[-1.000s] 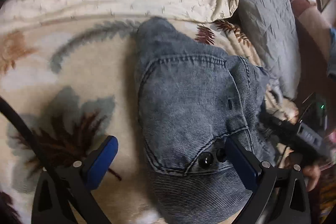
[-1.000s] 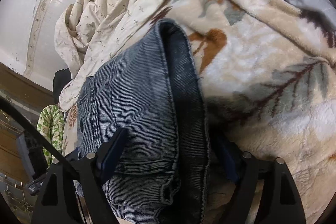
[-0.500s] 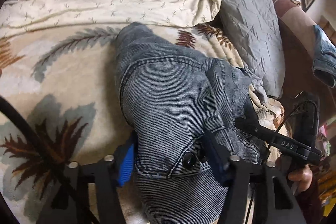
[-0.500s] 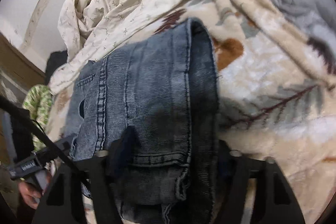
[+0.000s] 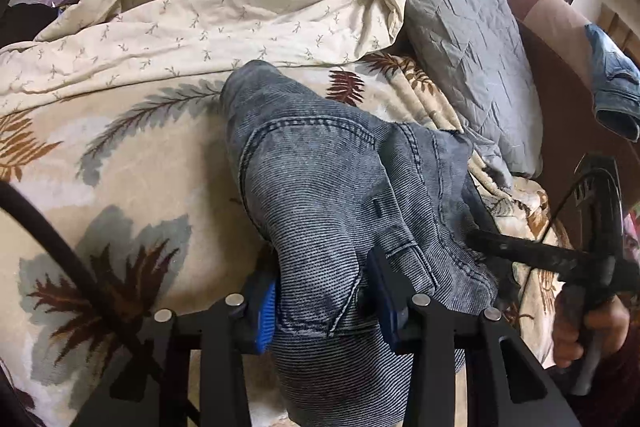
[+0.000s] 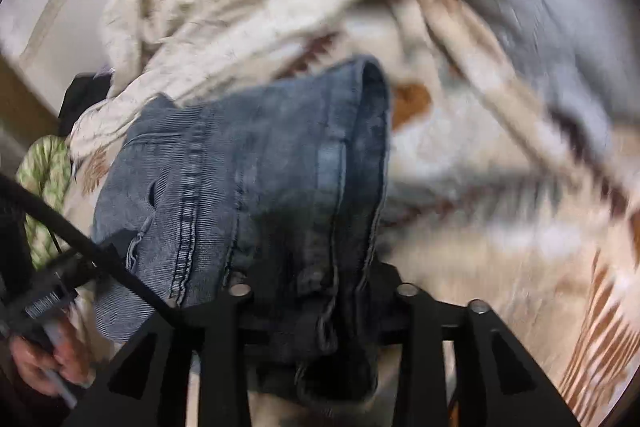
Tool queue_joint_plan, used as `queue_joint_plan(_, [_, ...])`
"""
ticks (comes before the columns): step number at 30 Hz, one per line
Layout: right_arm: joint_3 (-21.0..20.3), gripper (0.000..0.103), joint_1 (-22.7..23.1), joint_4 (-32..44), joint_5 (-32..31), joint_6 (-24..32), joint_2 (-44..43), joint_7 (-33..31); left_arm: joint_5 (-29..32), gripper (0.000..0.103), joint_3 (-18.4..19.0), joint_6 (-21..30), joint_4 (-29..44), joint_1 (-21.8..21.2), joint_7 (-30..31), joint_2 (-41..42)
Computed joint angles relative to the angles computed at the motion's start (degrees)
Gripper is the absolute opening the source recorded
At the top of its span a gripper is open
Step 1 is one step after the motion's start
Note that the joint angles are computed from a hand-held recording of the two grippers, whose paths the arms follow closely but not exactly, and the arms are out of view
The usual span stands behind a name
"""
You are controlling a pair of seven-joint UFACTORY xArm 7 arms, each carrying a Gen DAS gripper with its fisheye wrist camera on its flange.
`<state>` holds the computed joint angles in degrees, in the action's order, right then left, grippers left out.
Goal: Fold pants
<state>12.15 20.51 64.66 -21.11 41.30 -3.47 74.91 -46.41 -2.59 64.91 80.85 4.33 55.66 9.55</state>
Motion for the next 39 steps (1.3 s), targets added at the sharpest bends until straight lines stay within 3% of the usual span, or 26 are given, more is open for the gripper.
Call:
queue_joint_plan(1, [-0.73,0.054,-0.24,-2.67,3.76,-2.93,-1.65,0.14,0.39,0.045,0.05,0.02,0.21,-0.07,-0.72,0.25])
queue_joint_plan(2, [-1.48,0.056,-0.47,-6.24,7.75,-7.39,-3.75,-0.45,0.82,0.047,0.11,0.09,0.53,-0.08,-1.55,0.57])
queue_joint_plan(6, [-2.85,0.06,-0.69,-14.56,18.67,-18.16,-7.92,-4.71,1.18,0.056,-0.03,0.18,1.42,0.22,-3.87,1.82])
queue_joint_plan(9, [-5.27,0.063,2.01,-18.48,31.88,-28.05,-6.92,-12.17,1.32,0.062,-0.3,-0.29,1.72,0.42,-4.33,2.41])
queue_joint_plan(11, [-4.71,0.064,1.83,-17.47,33.4,-30.36,-5.38,-15.24,1.24,0.065,-0.45,-0.25,1.87,0.58,-4.82,2.86])
queue_joint_plan(14, [-0.98,0.065,-1.92,-13.61,23.93,-29.43,-2.9,-12.34,-0.23,0.064,-0.76,1.72,2.56,1.43,-5.14,3.85])
queue_joint_plan(15, [-0.14,0.068,-2.71,-12.01,20.56,-28.03,-1.78,-10.68,-0.53,0.058,-0.92,1.82,2.3,1.55,-4.41,3.66])
queue_joint_plan(17, [0.26,0.067,-2.77,-7.82,15.75,-21.45,1.16,-9.33,-0.38,0.052,-1.06,0.94,1.25,1.33,-2.91,2.6])
queue_joint_plan(18, [0.21,0.062,-2.48,-7.07,12.96,-20.14,1.47,-7.29,-0.94,0.049,-1.08,0.48,0.57,1.34,-1.79,1.89])
queue_joint_plan(21, [0.1,0.031,-1.4,-3.9,7.29,-15.73,1.09,-5.85,-1.46,0.042,-0.78,-0.13,0.33,1.01,-1.42,1.24])
queue_joint_plan(22, [0.45,0.028,-1.08,-2.43,3.82,-12.71,0.92,-4.03,-1.77,0.041,-0.65,0.13,0.49,1.05,-1.6,1.22])
queue_joint_plan(28, [1.54,0.026,2.3,5.79,-7.26,-2.7,3.51,-0.61,-2.7,0.036,-0.06,-1.0,0.04,0.78,-0.65,-1.13])
queue_joint_plan(39, [0.08,0.026,6.75,15.99,-20.66,-1.55,7.98,3.79,-7.81,0.036,2.76,-1.24,4.31,3.34,1.15,-3.12])
